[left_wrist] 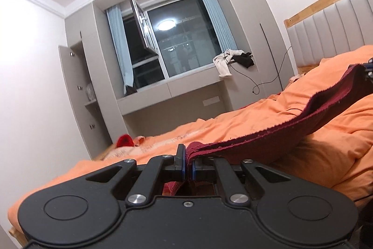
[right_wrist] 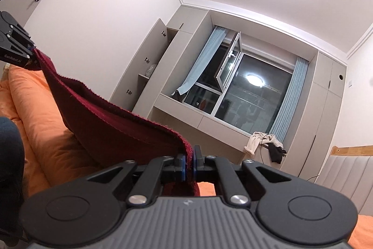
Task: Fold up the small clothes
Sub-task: 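Lift the hem with both grippers and fold it toward the collar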
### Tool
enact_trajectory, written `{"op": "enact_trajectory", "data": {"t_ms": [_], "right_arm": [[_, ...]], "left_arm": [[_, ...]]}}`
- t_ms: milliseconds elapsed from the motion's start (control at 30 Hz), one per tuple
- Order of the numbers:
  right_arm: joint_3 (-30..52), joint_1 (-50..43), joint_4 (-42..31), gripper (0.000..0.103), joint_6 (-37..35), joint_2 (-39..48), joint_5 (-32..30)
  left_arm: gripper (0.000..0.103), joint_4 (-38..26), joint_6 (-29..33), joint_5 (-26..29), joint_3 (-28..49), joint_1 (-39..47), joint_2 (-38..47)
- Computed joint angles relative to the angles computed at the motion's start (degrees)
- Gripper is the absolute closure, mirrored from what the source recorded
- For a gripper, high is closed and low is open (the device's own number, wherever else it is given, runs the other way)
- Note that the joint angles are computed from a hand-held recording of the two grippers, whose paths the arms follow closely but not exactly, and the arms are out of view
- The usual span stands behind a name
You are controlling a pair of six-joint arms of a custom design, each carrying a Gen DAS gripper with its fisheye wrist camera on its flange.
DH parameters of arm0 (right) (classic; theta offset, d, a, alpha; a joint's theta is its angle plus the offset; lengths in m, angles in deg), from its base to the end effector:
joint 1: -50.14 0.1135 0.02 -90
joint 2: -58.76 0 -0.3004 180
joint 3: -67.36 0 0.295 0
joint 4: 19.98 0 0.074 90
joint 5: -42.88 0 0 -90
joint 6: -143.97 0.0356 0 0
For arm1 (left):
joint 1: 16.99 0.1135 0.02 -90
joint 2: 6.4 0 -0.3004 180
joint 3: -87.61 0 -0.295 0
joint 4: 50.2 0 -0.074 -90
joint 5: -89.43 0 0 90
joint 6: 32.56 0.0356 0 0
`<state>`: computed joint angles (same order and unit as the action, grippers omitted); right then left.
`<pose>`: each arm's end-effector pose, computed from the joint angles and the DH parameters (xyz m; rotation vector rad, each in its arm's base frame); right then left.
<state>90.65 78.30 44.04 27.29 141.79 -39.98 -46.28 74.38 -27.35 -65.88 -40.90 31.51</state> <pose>0.2148 0.1099 0.1650 -0.5987 1.3722 -0.0724 0.1684 -0.0571 0.2260 0.2545 1.6773 0.3060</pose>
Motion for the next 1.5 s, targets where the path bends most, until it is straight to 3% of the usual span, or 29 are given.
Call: {"op": "enact_trajectory", "data": {"t_ms": [200, 367, 500, 967, 1300, 1500], "right_arm": [[7.0, -2.5, -0.5, 0.097, 1.1, 5.7, -3.7], [20.3, -4.3, -4.6, 0.097, 0.2, 14.2, -5.0], [33.3, -5.6, -11.1, 0.097, 0.4, 21.7, -5.7], [82.1, -8.0, -43.2, 0.097, -1.2, 52.8, -7.5], [114.6, -9.4, -65.9, 0.093, -2.5, 73.1, -10.4], [128.0, -9.5, -74.7, 0.077, -1.8, 80.5, -9.7]], "left_arm": [[0.098, 6.4, -1.0, 5.2, 4.1, 7.1, 10.9], [0.098, 15.1, -3.2, 10.4, 13.5, 14.2, 27.9], [0.098, 17.5, -3.0, 11.6, 24.8, 17.3, 42.7], [0.097, -5.0, -12.4, 16.9, 70.5, 25.7, 83.8], [0.097, -22.0, -14.1, 18.7, 93.7, 27.8, 99.7], [0.095, -26.3, -14.1, 18.7, 98.4, 27.8, 103.5]]}}
